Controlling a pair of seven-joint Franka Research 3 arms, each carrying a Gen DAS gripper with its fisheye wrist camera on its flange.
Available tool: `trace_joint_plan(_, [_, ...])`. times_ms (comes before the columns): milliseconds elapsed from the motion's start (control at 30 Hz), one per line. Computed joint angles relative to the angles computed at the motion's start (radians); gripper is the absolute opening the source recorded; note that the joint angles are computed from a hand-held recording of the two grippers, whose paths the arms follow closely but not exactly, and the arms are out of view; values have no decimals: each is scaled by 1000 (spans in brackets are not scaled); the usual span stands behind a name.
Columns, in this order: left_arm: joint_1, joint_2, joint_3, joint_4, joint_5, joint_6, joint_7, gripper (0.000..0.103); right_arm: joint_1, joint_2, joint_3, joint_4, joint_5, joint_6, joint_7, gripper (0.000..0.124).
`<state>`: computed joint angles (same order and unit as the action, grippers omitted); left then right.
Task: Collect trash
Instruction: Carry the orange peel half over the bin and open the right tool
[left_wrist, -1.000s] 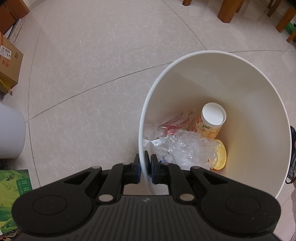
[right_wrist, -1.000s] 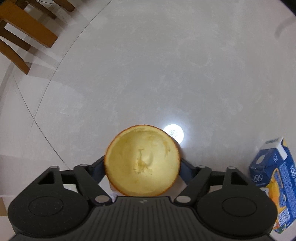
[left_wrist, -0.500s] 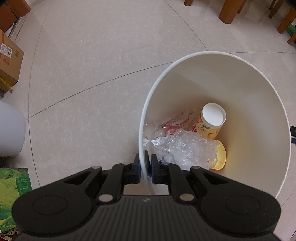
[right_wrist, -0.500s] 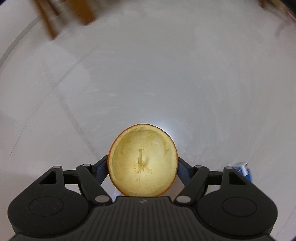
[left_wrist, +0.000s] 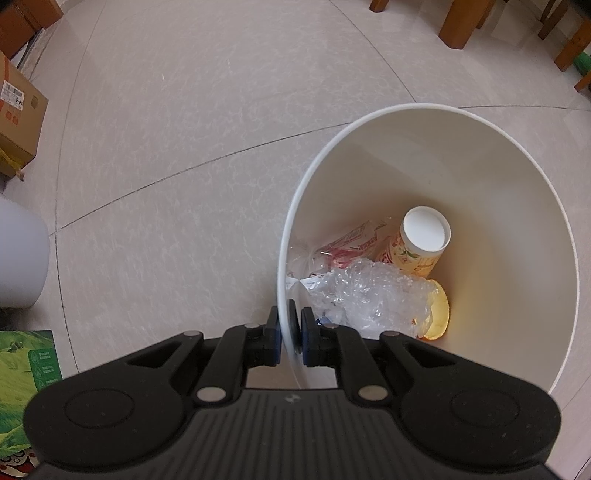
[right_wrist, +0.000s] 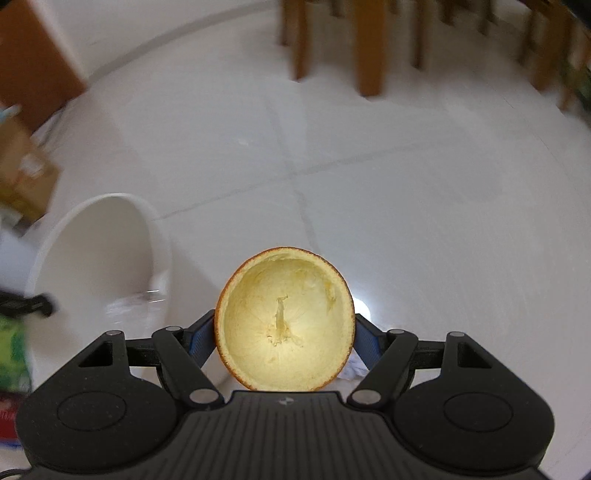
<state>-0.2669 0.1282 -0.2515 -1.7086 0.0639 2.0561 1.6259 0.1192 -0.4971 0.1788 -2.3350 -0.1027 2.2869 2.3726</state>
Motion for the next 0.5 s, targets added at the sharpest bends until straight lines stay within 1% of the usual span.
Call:
trace_joint_plan(167, [2,0,0,0,-3,1,7,8,54,65,15,107,3,56,-96,79])
trace_joint_plan(300, [2,4,0,6,-5,-3,5,8,81,151,41,185,-33,100,-118,79])
trace_joint_plan(367, [3,4,0,7,-7,-4,8,8,93,203,50,227,-63,92,-119,79])
trace_joint_plan(400, [4,5,0,7,-8,-3,11,8,111,211,55,239,-64,70,-116,79])
trace_joint_plan(500, [4,5,0,7,-11,-2,15,8,150,259,41,267,-58,41,-142,79])
